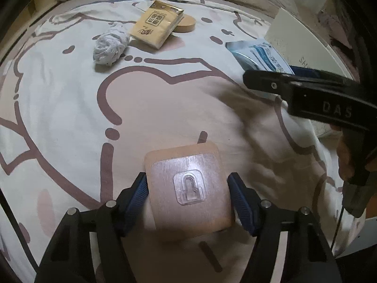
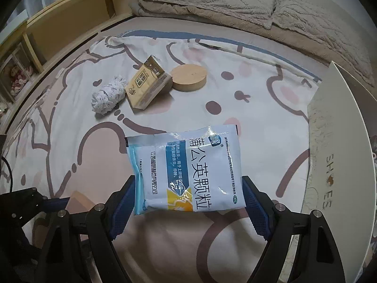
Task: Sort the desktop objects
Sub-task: 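Grasp the sachet with the right gripper while left grasps the wooden coaster, then carry the sachet and coaster over the white box with both tools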
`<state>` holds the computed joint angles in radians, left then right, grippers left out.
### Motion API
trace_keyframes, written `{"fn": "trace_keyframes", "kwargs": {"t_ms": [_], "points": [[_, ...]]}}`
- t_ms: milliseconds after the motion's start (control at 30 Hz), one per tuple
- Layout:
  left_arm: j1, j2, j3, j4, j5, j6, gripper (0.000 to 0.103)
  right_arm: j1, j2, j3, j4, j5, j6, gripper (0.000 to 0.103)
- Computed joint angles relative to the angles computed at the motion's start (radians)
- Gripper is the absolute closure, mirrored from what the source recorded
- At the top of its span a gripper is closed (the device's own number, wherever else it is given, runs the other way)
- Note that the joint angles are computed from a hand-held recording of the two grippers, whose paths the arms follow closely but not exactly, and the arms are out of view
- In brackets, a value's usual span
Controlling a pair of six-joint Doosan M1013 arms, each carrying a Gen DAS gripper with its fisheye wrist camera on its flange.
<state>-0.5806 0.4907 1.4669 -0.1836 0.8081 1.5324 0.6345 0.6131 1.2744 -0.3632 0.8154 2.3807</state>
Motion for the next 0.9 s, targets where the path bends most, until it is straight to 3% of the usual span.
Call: {"fn": "trace_keyframes", "kwargs": {"t_ms": [333,533,900], "points": [[-0.003,0.004,-0.011,0.009,-0.019,0.018,0.034,-0.002,-0.041,0.017,-0.094,-0.022,0.072,0.018],[-0.007,-0.001,-0.027,-0.031,-0.047,0.077,0.035,-0.018,-0.096,0.053,-0.194,-0.034,0.211,0.018],[-0.026,-0.03,-0.014,-0.079,-0.125,0.208,0.036,-0.049,-0.214,0.177,-0.342,0.045,0.469,0.018]]}}
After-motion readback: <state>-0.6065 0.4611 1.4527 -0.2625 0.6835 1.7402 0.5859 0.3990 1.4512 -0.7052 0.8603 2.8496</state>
